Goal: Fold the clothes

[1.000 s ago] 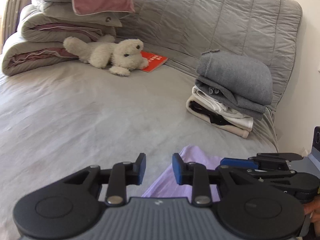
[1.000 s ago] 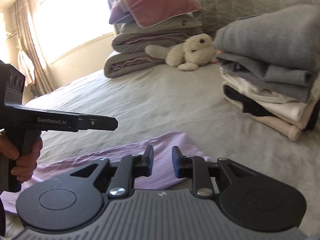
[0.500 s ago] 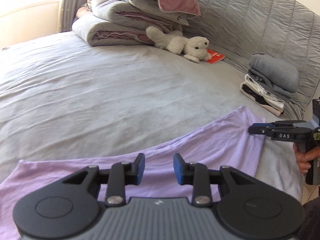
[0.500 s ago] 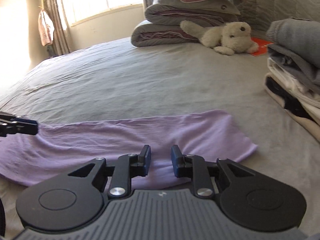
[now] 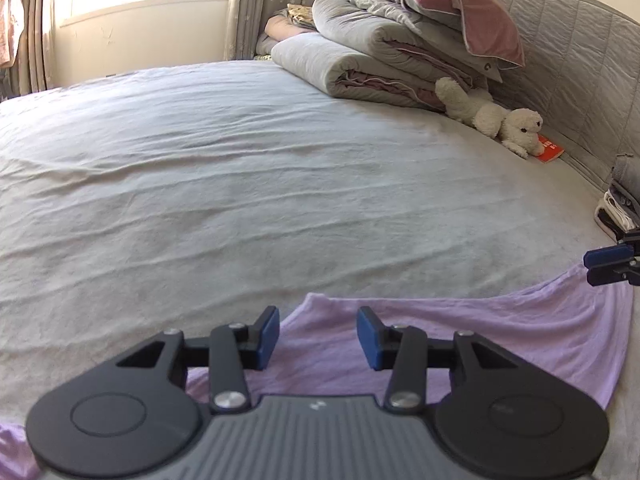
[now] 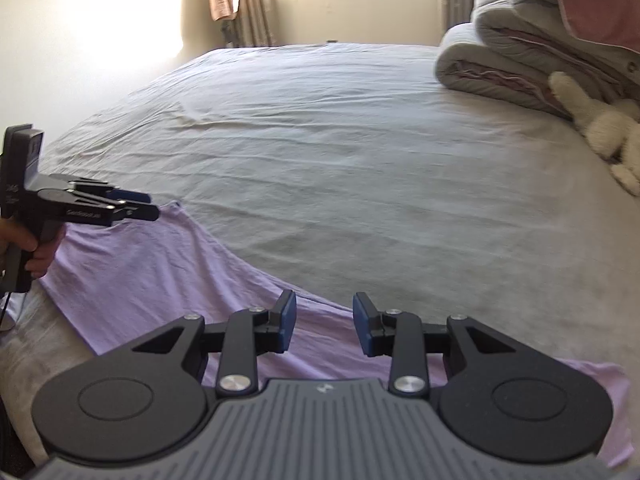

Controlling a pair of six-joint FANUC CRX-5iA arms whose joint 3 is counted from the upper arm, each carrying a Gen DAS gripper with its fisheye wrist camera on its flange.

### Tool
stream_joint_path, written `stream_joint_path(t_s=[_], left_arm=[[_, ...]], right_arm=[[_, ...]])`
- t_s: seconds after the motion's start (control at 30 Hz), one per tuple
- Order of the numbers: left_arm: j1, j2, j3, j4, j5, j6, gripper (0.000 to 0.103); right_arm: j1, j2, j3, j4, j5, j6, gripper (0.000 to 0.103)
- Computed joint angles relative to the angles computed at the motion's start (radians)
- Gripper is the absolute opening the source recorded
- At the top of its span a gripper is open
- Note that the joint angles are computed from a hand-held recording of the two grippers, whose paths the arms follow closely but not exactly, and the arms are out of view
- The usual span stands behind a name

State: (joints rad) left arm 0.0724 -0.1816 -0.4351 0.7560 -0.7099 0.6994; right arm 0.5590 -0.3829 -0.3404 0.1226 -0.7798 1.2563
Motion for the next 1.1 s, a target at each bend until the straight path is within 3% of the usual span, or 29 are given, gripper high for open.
stream_joint_path(t_s=[0.13, 0.23, 0.4, 0.47, 0.6, 0.63, 0.7, 0.73, 0.9, 1.1], left_arm=[[0.021, 0.047, 0.012, 0.075, -0.052, -0.021, 0.043], [0.022, 0.079, 0.028, 0.11, -0.081, -0.035, 0.042], [0.007, 0.091, 0.03, 0.115, -0.078, -0.045, 0.027], [0.001, 0.091, 0.026, 0.117, -0.071, -0.049, 0.016], [-0.014, 0.072, -0.011, 0.149, -0.021, -0.074, 0.006], [-0.019, 0.066, -0.023, 0.162, -0.005, -0.084, 0.005], [-0.031, 0.054, -0.048, 0.194, 0.033, -0.113, 0.004], [-0.04, 0.043, -0.067, 0.222, 0.06, -0.14, 0.004], [-0.102, -0.003, -0.154, 0.441, 0.204, -0.305, 0.003], [-0.101, 0.031, -0.116, 0.241, 0.242, -0.182, 0.004]], right_arm=[[-0.084, 0.091, 0.102, -0.163, -0.039, 0.212, 0.036], [-0.177, 0.161, 0.2, -0.317, -0.133, 0.393, 0.036], [-0.243, 0.236, 0.283, -0.398, -0.247, 0.566, 0.036], [-0.272, 0.249, 0.309, -0.445, -0.278, 0.62, 0.036], [-0.302, 0.262, 0.337, -0.493, -0.329, 0.683, 0.037], [-0.296, 0.263, 0.335, -0.484, -0.332, 0.686, 0.033], [-0.256, 0.256, 0.319, -0.422, -0.326, 0.677, 0.007], [-0.229, 0.244, 0.3, -0.379, -0.308, 0.665, 0.004], [-0.116, 0.138, 0.135, -0.162, -0.093, 0.489, 0.004], [-0.071, 0.147, 0.05, -0.018, -0.006, 0.317, 0.004]])
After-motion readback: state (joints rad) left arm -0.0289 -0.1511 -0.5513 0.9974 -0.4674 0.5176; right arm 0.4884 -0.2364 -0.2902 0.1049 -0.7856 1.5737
